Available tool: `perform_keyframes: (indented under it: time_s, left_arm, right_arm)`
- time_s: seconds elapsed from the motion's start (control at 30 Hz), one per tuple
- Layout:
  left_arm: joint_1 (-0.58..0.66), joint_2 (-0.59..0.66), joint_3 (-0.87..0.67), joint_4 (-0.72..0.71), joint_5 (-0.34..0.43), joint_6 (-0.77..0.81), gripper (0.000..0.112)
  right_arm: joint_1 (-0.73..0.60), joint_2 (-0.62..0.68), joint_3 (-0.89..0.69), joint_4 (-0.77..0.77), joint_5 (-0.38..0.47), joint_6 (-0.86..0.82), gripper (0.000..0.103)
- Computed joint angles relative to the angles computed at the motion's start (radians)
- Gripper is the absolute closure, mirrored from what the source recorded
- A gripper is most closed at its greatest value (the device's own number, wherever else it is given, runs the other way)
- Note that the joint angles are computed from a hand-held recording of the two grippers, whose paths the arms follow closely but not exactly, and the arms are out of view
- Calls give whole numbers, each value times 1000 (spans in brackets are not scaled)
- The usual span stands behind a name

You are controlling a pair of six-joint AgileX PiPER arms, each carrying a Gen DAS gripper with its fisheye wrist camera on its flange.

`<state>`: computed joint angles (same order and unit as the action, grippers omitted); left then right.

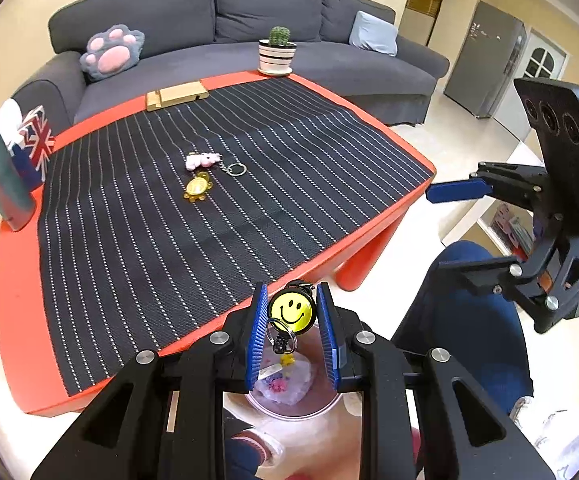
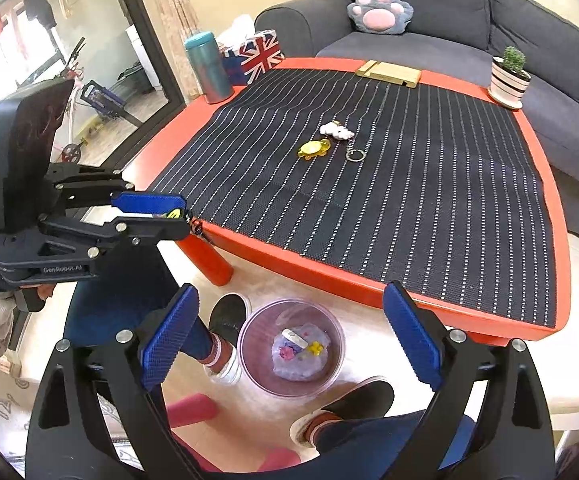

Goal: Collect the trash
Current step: 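Carry the duck and keychain over the pink bin and open both grippers, then move the open left gripper back over the table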

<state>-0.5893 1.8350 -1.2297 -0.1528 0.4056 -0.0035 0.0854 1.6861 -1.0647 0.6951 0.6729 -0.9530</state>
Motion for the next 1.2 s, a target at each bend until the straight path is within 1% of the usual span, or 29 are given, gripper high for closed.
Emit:
perform_keyframes:
  time_s: [0.13,0.43,0.6,0.67,0.7,0.73,0.8,0.83,0.93,1.2]
  left_arm:
    - [-16,0,-2,-2,3,1,88]
    - [-49,-4,-10,22,16,-26,88]
    - [-56,-6,-13,-3,23,-2,87]
    - [-58,-5,-13,-8,21,3,84]
    - [-56,-3,-15,-9,23,4,76]
    - [-55,0,-16,0,20,-8,50]
    - [-59,-1,-8,47,0,-58,21]
    - [-59,-4,-1,59,-12,-70,21]
    - [-57,5,-7,99,-2,-115,17]
    - [-53,8,-6,97,3,-121,17]
  right_arm:
    - [-15,-15,9,-9,-15,9,11]
    - [-51,-44,31,24,-14,-25,11]
    - [-69,-61,43,44,-11,-48,11]
    - [-72,-64,41,47,-8,-49,11]
    - [-75,-64,41,50,-7,-51,11]
    - [-77,-67,43,53,-7,-54,11]
    - [-79,-64,40,56,-6,-56,11]
    - [-80,-64,40,57,-7,-57,11]
    - [-79,-63,43,56,-10,-55,11]
    - [-82,-57,43,59,-10,-58,10]
